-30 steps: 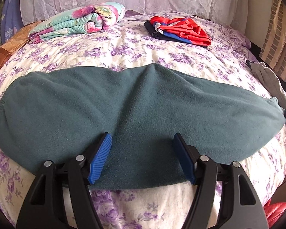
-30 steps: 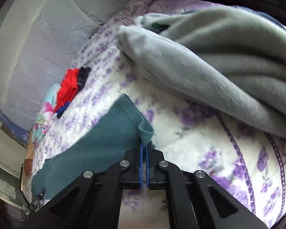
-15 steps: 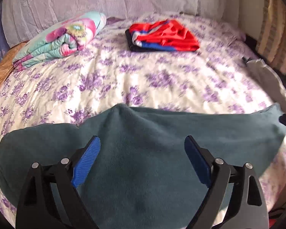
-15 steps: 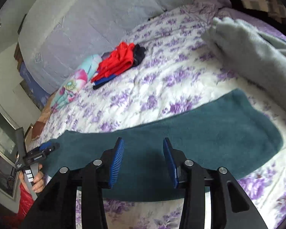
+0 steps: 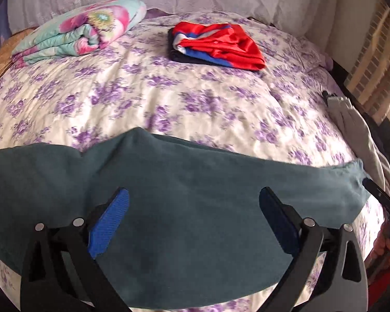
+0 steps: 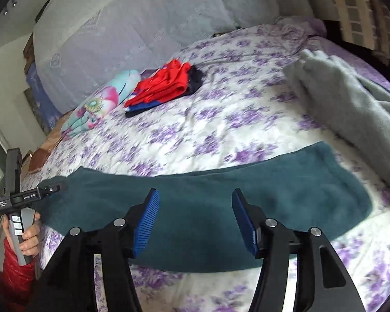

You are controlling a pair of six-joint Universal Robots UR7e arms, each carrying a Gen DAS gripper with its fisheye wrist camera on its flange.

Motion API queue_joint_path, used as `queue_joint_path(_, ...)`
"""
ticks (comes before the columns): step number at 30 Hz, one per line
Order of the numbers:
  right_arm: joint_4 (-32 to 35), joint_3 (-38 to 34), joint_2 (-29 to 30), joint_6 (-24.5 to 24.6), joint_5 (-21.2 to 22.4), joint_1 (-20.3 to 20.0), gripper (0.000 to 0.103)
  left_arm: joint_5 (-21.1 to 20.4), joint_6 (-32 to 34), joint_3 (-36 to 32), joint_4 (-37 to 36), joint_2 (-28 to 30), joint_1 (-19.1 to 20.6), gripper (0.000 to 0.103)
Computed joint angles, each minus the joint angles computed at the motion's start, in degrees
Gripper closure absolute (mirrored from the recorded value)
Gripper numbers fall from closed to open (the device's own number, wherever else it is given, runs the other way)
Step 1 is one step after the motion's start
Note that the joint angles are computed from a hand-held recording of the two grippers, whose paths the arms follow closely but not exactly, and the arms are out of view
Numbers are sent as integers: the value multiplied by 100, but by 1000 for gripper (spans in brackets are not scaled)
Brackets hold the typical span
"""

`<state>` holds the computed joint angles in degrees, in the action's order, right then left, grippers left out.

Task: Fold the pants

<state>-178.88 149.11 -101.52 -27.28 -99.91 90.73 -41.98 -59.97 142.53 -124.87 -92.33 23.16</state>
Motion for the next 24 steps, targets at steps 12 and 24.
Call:
queue_joint_path(12,-1071,125,784,-124,-398,758,18,-17,-931,78,371,21,-38,5)
queue_joint_path(24,-1241,-140,1693,-160,-488,1399,13,386,-2538,-29,2387,244,-682,5)
